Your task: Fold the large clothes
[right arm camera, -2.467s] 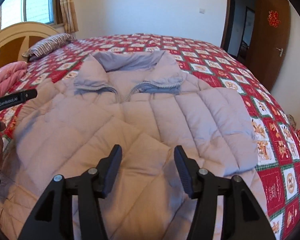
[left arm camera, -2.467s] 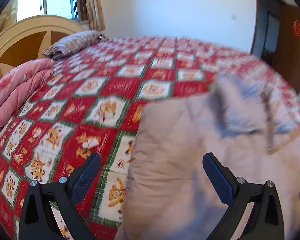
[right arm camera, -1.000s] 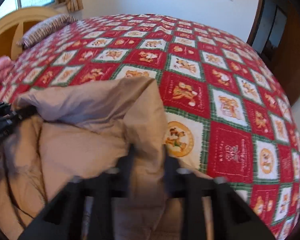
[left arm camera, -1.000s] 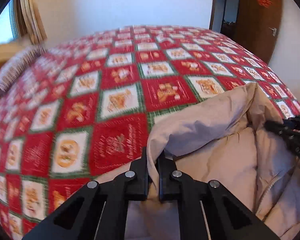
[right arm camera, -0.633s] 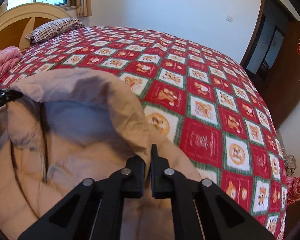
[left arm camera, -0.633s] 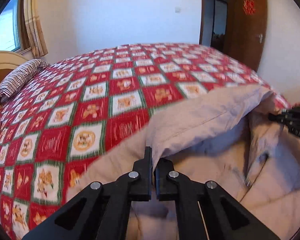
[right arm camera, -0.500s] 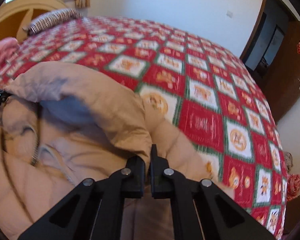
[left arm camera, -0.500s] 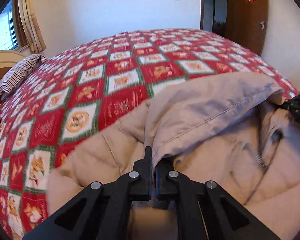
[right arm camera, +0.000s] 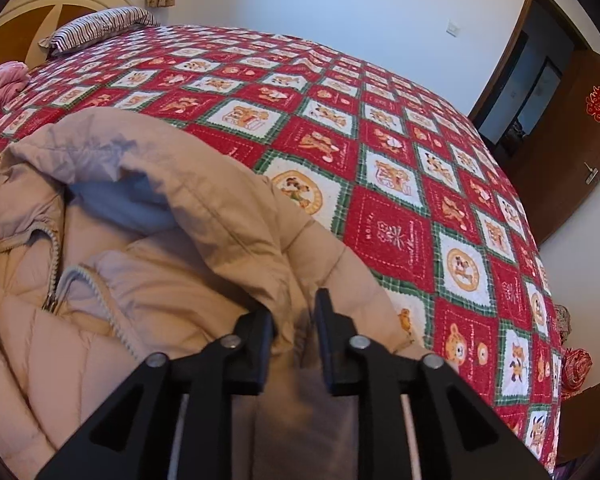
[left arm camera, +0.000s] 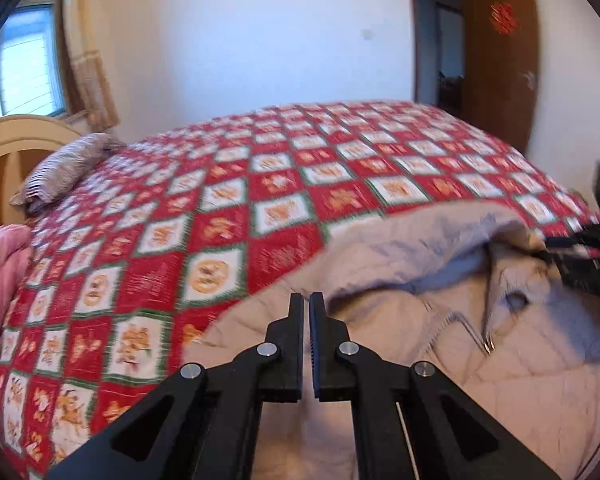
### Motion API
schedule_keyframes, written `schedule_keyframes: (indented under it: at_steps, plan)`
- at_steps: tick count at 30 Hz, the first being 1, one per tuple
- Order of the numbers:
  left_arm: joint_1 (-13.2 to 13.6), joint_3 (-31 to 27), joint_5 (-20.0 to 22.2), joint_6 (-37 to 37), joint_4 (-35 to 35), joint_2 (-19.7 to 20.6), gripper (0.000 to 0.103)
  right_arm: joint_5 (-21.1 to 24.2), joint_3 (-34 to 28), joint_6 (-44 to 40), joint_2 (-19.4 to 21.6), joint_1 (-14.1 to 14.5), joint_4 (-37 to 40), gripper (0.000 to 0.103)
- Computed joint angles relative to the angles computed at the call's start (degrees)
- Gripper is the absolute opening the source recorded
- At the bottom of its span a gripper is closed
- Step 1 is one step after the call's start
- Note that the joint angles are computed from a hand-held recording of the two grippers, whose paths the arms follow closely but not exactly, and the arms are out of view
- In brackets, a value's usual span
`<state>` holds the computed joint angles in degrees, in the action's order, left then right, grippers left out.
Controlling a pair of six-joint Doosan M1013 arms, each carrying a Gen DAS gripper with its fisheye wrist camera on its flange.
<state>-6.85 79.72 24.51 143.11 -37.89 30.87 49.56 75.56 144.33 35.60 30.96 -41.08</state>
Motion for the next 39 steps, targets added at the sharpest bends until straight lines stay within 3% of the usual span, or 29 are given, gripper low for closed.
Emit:
schedule_keyframes:
  at_steps: [3,6,7,8,10,12,18,24,27,31,39]
  plan:
    - [0.38,-3.19,2.38,-6.09,3.09,1.37,0.003,-0.99,1.87,-0.55,-1.71,0.35,-0.49,0.057]
    - [0.66,-6.45,5.95,-11.43,3.97,3.30,0.007,-1.97,3.82,0.59,-3.58,0.79,-2.69,0.060]
    - [0.57,-7.95,7.20,-14.29,4.97,4.23,0.021,-2.39,4.16,1.43,-3.96,0.87,-3.26,0.060]
    - [0.39,-8.50,7.69,-15.55,5.50,4.57,0.053,-3.40,4.68,3.28,-4.55,0.88,-4.31,0.060]
    - [-0.03,-9.85,8.25,-17.98,5.57,5.39,0.087,-5.69,4.69,7.09,-5.09,0.47,-4.84,0.060]
    - [-0.64,-11.05,7.88,-20.34,5.46,6.01,0.087,-7.45,3.49,9.63,-4.74,-0.14,-4.03,0.060]
    - [-4.13,-15.53,7.58,-33.02,20.61,8.74,0.087,-9.94,-3.82,18.68,-0.81,-2.23,-1.67,0.060]
    - [-5.76,-14.76,9.00,-31.09,25.80,10.24,0.087,-6.41,-11.38,6.26,4.74,-2.37,8.22,0.060]
    - [-5.63,-14.34,10.33,-30.00,25.63,11.01,0.087,-6.38,-10.73,3.15,5.57,-2.23,10.77,0.058]
    - [-4.64,-14.50,11.60,-27.41,19.62,11.74,0.090,-7.14,-8.58,3.42,5.75,-1.82,9.23,0.058]
    - [-4.81,-15.05,12.77,-28.68,19.99,12.91,0.099,-6.05,-9.22,4.81,7.14,-1.42,6.46,0.058]
